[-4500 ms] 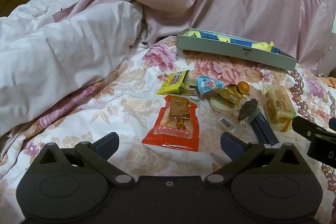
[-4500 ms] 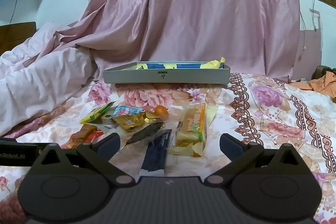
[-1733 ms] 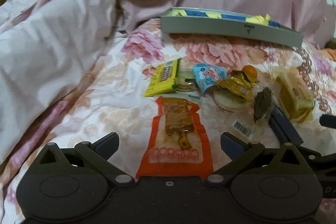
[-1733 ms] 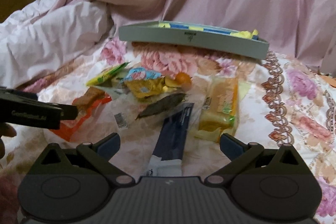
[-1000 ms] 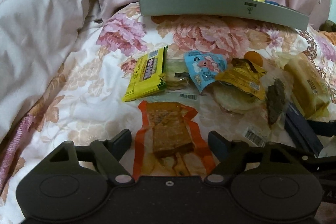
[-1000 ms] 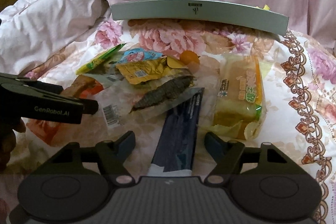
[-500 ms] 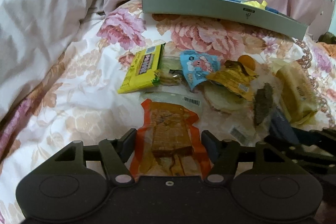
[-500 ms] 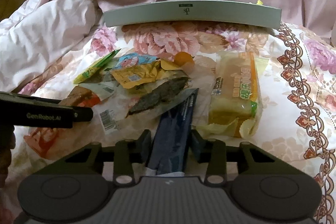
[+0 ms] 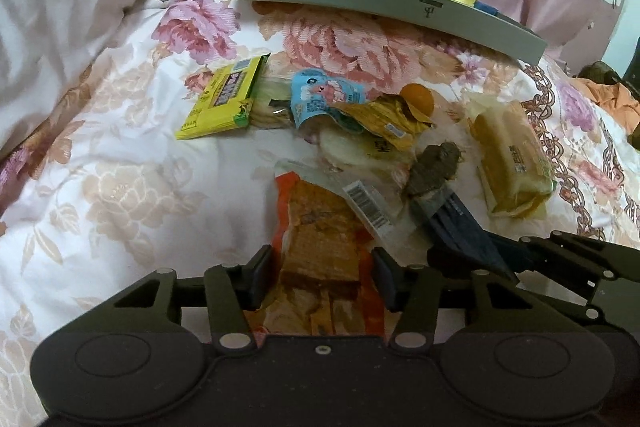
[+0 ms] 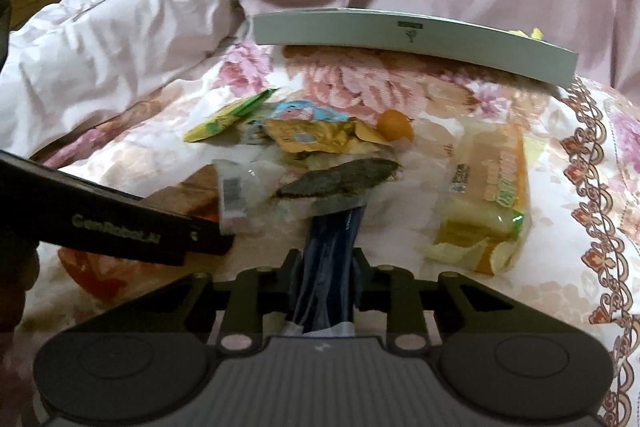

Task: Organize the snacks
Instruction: 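Grasp the orange-red jerky pack with the left tool while the right tool grasps the dark blue stick pack, then carry the jerky pack into the grey tray with the left tool while the right tool drops the blue pack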

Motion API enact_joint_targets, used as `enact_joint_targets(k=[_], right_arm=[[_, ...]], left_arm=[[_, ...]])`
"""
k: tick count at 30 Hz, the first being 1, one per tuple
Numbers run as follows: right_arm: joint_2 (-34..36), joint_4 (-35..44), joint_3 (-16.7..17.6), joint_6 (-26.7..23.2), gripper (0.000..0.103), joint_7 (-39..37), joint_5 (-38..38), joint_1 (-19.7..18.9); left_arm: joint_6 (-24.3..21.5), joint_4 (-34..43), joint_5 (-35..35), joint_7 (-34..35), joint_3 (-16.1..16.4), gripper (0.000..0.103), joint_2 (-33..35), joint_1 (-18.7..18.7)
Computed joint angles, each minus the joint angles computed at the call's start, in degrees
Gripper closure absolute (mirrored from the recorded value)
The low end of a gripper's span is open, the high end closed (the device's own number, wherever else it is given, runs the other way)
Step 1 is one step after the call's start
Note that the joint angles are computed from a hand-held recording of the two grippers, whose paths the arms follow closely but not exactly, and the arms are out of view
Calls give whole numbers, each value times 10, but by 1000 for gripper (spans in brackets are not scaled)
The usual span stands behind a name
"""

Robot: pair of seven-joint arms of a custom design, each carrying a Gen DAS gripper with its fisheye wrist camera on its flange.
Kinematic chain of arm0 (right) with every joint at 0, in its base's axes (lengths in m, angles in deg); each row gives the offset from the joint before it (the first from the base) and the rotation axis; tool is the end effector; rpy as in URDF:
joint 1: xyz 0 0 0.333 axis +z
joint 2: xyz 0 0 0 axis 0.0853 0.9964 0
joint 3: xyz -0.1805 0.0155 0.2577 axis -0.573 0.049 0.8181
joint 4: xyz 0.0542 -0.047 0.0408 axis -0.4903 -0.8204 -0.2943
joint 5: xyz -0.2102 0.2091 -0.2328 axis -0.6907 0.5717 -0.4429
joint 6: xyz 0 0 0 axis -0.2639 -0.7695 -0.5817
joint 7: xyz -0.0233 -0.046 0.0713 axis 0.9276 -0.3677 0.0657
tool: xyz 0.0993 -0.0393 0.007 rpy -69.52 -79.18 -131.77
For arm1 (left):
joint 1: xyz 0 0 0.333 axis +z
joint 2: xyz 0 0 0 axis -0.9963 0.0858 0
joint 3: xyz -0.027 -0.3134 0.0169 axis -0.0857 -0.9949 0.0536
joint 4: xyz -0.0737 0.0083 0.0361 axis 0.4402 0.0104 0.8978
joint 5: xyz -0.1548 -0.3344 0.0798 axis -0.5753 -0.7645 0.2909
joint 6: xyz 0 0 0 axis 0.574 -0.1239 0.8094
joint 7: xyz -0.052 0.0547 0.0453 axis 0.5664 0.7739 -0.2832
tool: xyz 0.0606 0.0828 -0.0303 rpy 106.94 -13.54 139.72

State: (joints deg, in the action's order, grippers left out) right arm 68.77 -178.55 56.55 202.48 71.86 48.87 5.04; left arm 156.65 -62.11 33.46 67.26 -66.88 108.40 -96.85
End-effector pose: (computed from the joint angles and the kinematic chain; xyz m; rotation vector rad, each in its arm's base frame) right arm 0.6884 0.2182 0.4122 -1.9698 1.0755 -0.4891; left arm 0.6656 -0.1839 0.4680 -1.9926 1.6696 -0.7900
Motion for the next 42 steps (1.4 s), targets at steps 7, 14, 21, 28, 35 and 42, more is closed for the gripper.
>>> enact_joint_targets(k=[7, 14, 21, 28, 35, 42], right_arm=[[4, -7, 57, 16, 77, -49, 13, -43], [10, 15, 95, -66, 77, -108, 80, -76], [5, 14, 141, -105, 77, -224, 186, -115], [-4, 4, 194, -103, 77, -400, 311, -152], [-12, 23, 205, -127, 77, -509, 417, -162], [8, 93, 160, -145, 77, -510, 469, -130]], left_arm=[[8, -10, -25, -15, -3, 52, -8, 9], [21, -42, -32, -88, 8, 52, -34, 11], [41, -68, 25, -183, 32, 52, -55, -2], [64, -78, 179, -335, 62, 52, -76, -16], [62, -44, 253, -391, 49, 52, -69, 0], [60, 30, 271, -398, 46, 52, -35, 2]])
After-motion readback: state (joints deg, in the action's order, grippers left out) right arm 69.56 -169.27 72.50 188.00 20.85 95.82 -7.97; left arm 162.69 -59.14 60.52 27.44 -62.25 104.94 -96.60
